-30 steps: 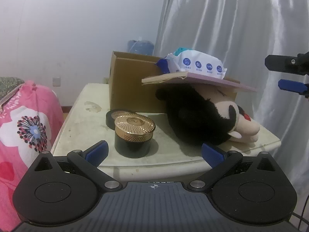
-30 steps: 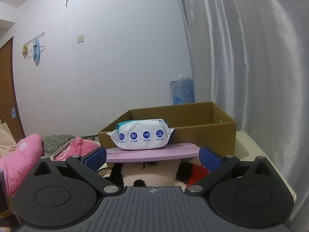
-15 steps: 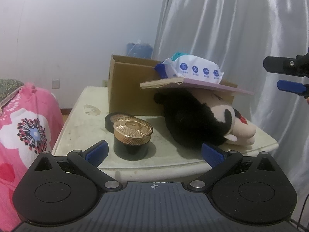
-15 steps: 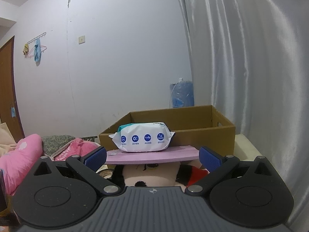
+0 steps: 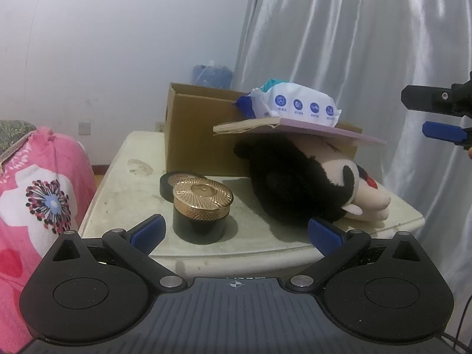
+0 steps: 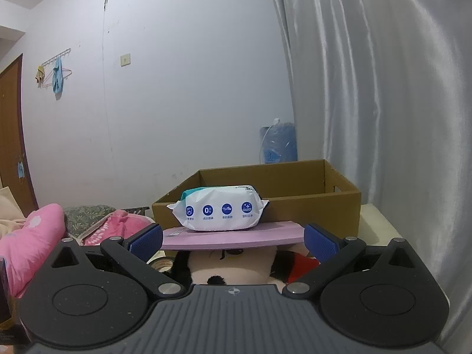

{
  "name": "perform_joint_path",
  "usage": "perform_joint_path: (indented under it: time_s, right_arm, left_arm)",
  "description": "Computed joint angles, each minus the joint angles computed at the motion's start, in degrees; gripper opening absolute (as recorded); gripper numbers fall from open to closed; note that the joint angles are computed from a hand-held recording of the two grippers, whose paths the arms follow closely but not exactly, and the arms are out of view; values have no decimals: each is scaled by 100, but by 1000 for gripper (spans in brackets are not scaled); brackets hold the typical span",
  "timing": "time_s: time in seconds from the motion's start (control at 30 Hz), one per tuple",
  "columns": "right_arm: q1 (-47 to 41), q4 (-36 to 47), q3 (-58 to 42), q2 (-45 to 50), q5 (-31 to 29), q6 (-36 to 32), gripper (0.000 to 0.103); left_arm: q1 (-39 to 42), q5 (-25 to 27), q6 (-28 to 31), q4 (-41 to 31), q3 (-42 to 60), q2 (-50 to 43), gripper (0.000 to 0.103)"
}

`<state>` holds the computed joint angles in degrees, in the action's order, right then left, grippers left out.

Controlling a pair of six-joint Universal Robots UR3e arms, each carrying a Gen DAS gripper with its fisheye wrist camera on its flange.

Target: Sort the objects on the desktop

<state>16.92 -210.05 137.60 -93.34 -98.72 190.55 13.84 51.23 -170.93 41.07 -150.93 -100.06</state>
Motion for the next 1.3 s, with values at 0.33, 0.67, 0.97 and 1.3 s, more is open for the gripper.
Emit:
perform_joint_path:
  time_s: [0.33,0.67,0.97,1.3]
  right_arm:
    - [21,21,-25,22,-23,11,103]
    - [8,-43,-15,92,-21,1,103]
    - [-46,51,-45,80,34,-15,103]
    - [-173,18,20,68,198,-11,103]
  left_arm:
    - [12,-15,22,23,-26,-5,103]
    - [23,-34,29,44,-35,-13,103]
    - [21,-32,25,63,-37,-29,103]
    - [-49,65,49,8,46,-84,103]
